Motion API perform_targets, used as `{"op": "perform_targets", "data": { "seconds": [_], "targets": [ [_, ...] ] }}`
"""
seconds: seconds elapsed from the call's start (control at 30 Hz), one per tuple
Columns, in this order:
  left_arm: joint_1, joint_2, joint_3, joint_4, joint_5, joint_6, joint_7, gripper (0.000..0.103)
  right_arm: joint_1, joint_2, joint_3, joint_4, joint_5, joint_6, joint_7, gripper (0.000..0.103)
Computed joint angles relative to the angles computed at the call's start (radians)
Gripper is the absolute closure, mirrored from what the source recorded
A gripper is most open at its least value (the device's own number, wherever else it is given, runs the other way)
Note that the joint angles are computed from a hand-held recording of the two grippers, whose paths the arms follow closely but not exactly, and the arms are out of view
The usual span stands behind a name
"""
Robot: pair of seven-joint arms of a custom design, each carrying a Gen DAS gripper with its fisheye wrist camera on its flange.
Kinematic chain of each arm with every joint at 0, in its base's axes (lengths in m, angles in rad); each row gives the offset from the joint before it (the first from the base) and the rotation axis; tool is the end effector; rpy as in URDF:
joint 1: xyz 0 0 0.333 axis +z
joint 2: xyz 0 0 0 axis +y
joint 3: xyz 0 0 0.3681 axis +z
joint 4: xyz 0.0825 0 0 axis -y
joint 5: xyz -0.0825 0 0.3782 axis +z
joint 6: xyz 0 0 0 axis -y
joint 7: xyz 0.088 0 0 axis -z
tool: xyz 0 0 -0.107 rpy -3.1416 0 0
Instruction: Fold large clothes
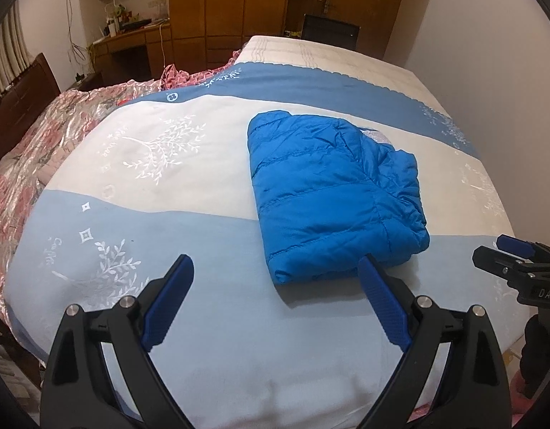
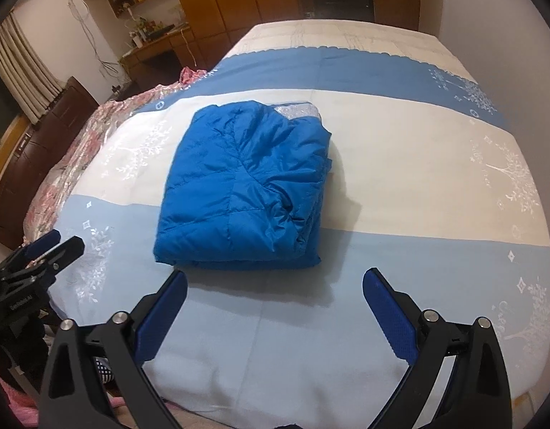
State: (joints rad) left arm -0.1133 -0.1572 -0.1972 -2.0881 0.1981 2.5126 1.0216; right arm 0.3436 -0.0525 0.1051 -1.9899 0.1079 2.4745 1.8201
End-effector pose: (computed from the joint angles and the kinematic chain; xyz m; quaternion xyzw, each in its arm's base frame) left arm 0.5115 -0.1734 0.6104 -0.7098 0.6383 -0.2326 0.1861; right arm 0.5186 0.2509 0.5993 -0.7254 0.6340 -0.0750 0.2573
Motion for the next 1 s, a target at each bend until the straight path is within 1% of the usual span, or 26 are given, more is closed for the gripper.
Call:
{"op": "perform_targets", "data": {
  "seconds": [0.07, 0.23, 0.57, 1.0],
  "targets": [
    [0.0, -0.006, -0.005, 0.007, 0.013, -0.021, -0.006, 0.011, 0.001, -0.008, 0.002, -0.002, -0.012, -0.001, 0.011, 0.004],
    [-0.006, -0.028, -0.01, 0.008, 0.011, -0.034, 0.0, 0.011, 0.005, -0.031, 0.004, -0.01, -0.008, -0.002, 0.011, 0.004],
    [-0.008, -0.062, -0.021, 0.002, 0.031, -0.04, -0.004, 0.011, 0.014, -0.062, 0.006, -0.03, 0.016, 0.011, 0.001, 0.004],
    [-0.009, -0.064, -0.025, 0.0, 0.046, -0.056, -0.015, 0.011, 0.015, -0.07, 0.007, -0.036, 0.026, 0.012, -0.004, 0.004]
  ]
}}
